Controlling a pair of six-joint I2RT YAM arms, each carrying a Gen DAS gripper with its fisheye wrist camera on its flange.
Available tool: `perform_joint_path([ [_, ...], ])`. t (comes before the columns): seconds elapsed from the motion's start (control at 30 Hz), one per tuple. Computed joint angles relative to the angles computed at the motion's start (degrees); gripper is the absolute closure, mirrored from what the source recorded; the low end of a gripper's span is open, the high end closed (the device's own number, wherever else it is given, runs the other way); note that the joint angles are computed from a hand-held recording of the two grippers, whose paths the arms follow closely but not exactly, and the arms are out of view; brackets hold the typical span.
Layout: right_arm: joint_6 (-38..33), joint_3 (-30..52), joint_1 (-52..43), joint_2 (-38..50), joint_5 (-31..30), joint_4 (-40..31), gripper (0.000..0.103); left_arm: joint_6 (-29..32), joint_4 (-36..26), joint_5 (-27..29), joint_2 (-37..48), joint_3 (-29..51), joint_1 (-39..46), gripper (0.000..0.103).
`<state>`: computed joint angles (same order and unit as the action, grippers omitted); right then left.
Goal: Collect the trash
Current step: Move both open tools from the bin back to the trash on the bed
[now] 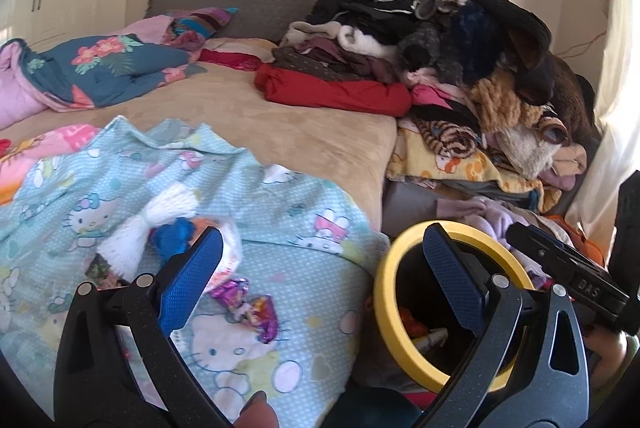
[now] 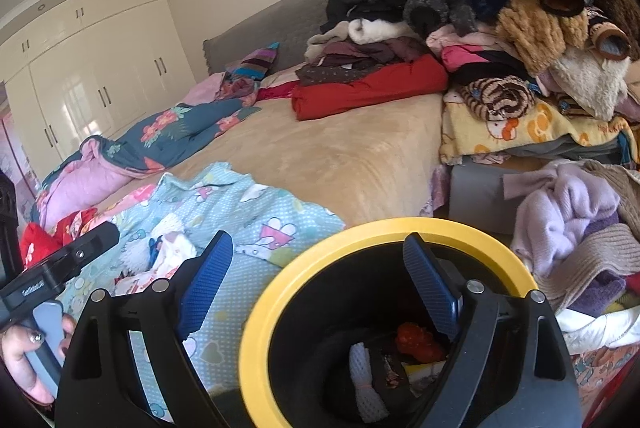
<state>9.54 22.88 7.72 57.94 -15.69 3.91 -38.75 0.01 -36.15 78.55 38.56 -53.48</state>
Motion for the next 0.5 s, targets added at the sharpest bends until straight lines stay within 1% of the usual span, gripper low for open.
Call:
perform_joint_path([
  [0.3,2.1,1.0,9.2,1.7,5.6,1.5,0.017,-0.1,-0.1,-0.2,-5.5,-4.4,3.8,0.011],
  [0.5,3.3,2.5,16.3,4.4,9.6,2.5,0.016,0.2,-0.7,-0.2,-8.8,-6.9,6.6,0.011],
])
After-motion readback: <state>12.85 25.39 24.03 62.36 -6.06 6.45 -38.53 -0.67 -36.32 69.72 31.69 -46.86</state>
